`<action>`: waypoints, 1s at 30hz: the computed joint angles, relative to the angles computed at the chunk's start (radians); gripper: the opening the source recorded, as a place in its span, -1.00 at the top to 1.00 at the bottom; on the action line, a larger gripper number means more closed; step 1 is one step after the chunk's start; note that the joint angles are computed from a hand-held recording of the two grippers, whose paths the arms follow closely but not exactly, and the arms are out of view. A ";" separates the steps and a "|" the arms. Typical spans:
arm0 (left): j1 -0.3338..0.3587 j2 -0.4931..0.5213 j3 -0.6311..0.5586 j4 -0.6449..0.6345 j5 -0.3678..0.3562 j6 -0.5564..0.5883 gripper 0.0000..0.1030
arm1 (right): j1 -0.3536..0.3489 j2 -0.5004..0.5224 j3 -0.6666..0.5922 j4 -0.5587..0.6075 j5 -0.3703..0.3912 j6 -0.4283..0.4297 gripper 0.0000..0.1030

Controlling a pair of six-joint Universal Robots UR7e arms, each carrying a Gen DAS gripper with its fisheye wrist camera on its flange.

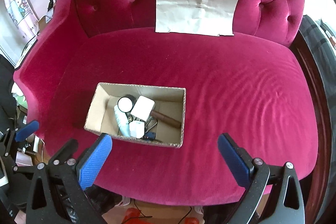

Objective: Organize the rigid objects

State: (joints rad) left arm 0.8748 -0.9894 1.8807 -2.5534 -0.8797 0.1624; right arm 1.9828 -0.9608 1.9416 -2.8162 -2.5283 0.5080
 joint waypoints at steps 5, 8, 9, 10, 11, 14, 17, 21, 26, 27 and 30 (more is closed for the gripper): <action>-0.018 -0.043 0.036 0.024 -0.016 -0.037 -1.00 | 0.029 -0.021 0.020 0.037 0.005 0.040 -1.00; -0.028 -0.058 0.045 0.045 -0.028 -0.063 -1.00 | 0.049 -0.022 0.025 0.050 -0.007 0.049 -1.00; -0.035 -0.063 0.053 0.042 -0.021 -0.066 -1.00 | 0.054 -0.022 0.024 0.054 -0.011 0.048 -1.00; -0.038 -0.064 0.056 0.042 -0.016 -0.069 -1.00 | 0.060 -0.022 0.022 0.065 -0.017 0.053 -1.00; -0.044 -0.067 0.060 0.044 -0.010 -0.074 -1.00 | 0.064 -0.022 0.022 0.074 -0.021 0.060 -1.00; -0.050 -0.075 0.063 0.056 -0.014 -0.083 -1.00 | 0.071 -0.027 0.026 0.083 -0.020 0.068 -1.00; -0.057 -0.082 0.065 0.061 -0.017 -0.089 -1.00 | 0.077 -0.031 0.030 0.092 -0.028 0.070 -1.00; -0.061 -0.090 0.070 0.065 -0.025 -0.085 -1.00 | 0.078 -0.041 0.036 0.105 -0.020 0.077 -1.00; -0.070 -0.093 0.075 0.066 -0.019 -0.082 -1.00 | 0.081 -0.044 0.038 0.110 -0.022 0.078 -1.00; -0.070 -0.093 0.073 0.072 -0.023 -0.088 -1.00 | 0.080 -0.045 0.038 0.111 -0.020 0.080 -1.00; -0.069 -0.095 0.067 0.087 -0.033 -0.104 -1.00 | 0.079 -0.051 0.044 0.106 -0.014 0.082 -1.00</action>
State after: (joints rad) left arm 0.8055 -1.0848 1.9479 -2.4661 -0.9131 0.0585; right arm 2.0622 -1.0119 1.9855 -2.7098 -2.5426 0.5898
